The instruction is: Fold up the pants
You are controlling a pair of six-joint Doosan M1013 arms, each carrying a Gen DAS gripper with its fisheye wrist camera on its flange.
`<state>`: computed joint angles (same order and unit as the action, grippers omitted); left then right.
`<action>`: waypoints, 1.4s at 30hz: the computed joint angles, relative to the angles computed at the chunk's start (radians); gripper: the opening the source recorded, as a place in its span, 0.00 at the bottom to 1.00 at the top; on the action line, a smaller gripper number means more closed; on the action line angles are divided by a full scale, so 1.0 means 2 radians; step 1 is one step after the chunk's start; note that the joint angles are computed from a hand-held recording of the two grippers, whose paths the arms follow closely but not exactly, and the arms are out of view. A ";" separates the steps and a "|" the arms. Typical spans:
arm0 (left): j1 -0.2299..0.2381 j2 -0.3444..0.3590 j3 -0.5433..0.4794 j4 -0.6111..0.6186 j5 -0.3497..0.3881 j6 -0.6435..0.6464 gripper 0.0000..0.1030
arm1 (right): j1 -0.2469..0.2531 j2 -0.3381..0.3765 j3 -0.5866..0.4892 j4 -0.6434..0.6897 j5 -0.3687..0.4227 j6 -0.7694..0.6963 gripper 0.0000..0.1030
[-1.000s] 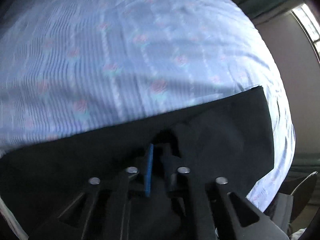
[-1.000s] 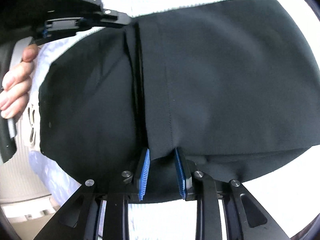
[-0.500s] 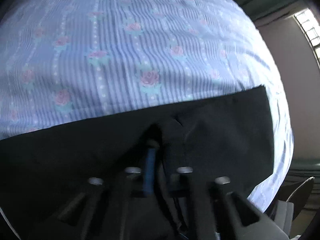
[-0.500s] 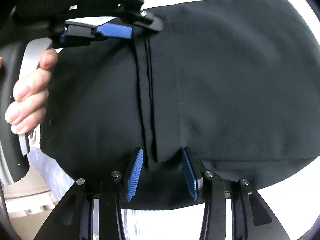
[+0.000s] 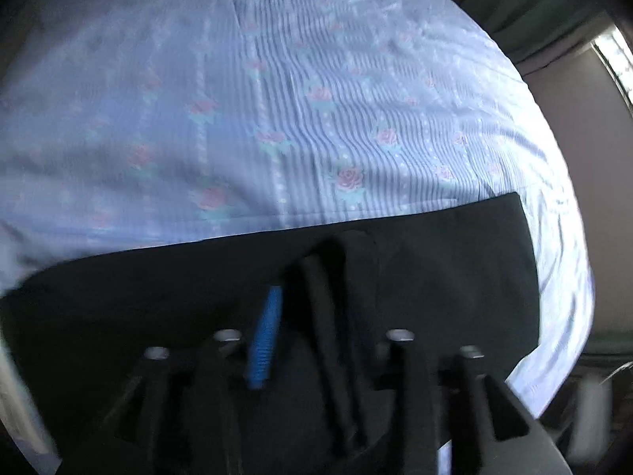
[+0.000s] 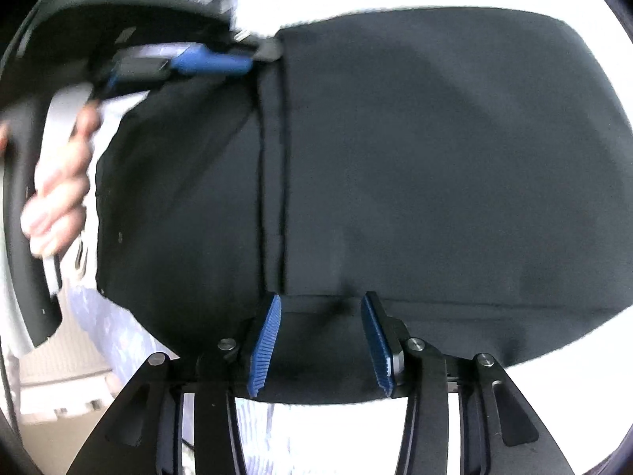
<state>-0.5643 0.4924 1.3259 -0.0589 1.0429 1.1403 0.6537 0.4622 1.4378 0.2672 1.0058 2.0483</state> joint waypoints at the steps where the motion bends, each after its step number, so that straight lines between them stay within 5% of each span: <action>1: -0.007 -0.011 0.007 0.026 -0.004 -0.002 0.48 | 0.001 -0.006 0.000 -0.021 0.001 0.017 0.53; 3: -0.018 -0.033 0.022 0.067 -0.004 -0.001 0.55 | 0.002 -0.019 0.006 -0.055 0.000 0.042 0.63; 7: -0.034 -0.084 0.062 0.119 -0.013 -0.038 0.69 | 0.002 -0.040 0.003 -0.097 0.009 0.058 0.66; 14: -0.066 -0.164 0.134 0.190 -0.016 -0.200 0.88 | 0.022 -0.067 -0.011 -0.131 0.001 0.051 0.77; 22: -0.080 -0.248 0.232 0.204 0.028 -0.392 0.89 | 0.065 -0.067 -0.034 -0.148 0.001 -0.004 0.81; 27: -0.056 -0.304 0.295 0.176 -0.002 -0.425 0.89 | 0.096 -0.048 -0.056 -0.154 0.014 0.010 0.81; 32: -0.020 -0.341 0.345 0.152 -0.043 -0.384 0.89 | 0.123 -0.012 -0.099 -0.165 0.051 0.034 0.81; 37: 0.033 -0.353 0.383 0.108 -0.080 -0.312 0.89 | 0.143 0.035 -0.157 -0.176 0.097 0.040 0.81; 42: 0.106 -0.340 0.414 -0.013 -0.135 -0.205 0.89 | 0.154 0.095 -0.230 -0.181 0.155 0.024 0.81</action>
